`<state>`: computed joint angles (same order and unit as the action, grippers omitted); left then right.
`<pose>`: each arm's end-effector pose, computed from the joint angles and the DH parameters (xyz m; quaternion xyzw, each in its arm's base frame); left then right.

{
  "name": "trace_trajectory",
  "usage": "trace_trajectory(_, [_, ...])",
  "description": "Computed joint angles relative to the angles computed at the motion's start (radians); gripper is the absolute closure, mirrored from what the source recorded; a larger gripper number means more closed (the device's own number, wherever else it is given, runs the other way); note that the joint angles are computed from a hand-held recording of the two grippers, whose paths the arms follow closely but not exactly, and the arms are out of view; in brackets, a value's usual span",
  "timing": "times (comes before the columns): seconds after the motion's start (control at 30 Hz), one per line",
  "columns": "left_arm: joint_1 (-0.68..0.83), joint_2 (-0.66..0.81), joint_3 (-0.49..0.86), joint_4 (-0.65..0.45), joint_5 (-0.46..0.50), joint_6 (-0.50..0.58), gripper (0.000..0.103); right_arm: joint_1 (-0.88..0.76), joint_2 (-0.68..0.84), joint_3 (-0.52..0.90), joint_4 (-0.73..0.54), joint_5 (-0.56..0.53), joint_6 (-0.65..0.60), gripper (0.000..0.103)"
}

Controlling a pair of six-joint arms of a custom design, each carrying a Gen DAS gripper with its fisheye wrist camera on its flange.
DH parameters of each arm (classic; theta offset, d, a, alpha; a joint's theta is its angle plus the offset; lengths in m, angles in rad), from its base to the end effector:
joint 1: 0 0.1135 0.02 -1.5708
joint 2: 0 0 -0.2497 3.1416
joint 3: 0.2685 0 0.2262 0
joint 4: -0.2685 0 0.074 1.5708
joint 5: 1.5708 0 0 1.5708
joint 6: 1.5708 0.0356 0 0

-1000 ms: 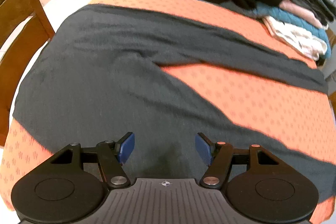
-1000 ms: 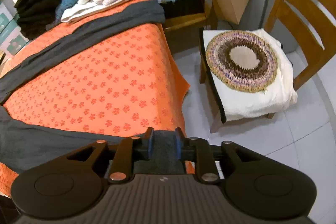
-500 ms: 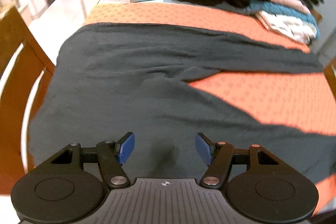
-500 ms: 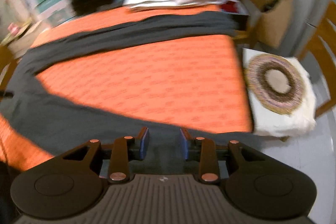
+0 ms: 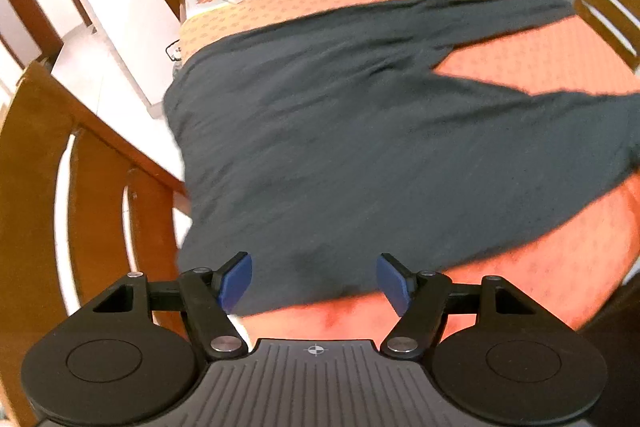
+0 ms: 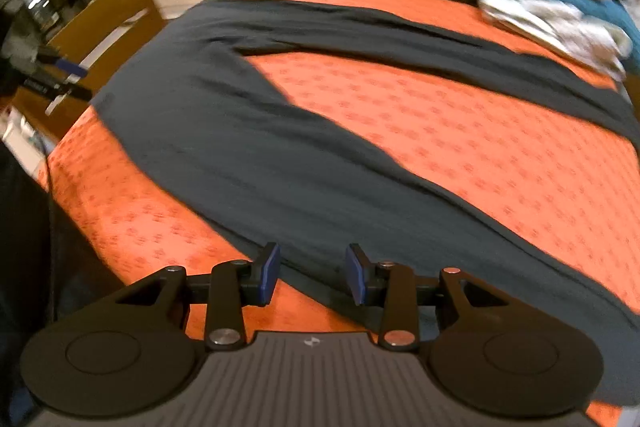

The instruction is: Fold clothes

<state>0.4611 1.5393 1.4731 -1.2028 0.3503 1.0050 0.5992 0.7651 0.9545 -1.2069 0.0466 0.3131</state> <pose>0.2434 0.1073 0.3059 0.2867 0.9307 -0.0290 0.2253 0.0838 0.0552 0.2932 -0.1308 0.9528 0.1002 0.2550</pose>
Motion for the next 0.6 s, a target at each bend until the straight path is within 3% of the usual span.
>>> trace_trajectory(0.1, [0.074,0.028,0.028,-0.015,-0.002,0.137,0.032,0.223,0.085,0.000,0.066,0.110,0.121,0.062])
trace_trajectory(0.27, [0.155,0.055,0.032,0.000,-0.013,0.309,0.032,0.379,0.216,0.010,0.140,0.160,0.163,0.062])
trace_trajectory(0.6, [0.105,0.011,-0.045,0.023,-0.019,0.439,0.031,0.483,0.461,0.098,0.232,0.258,-0.032,0.062])
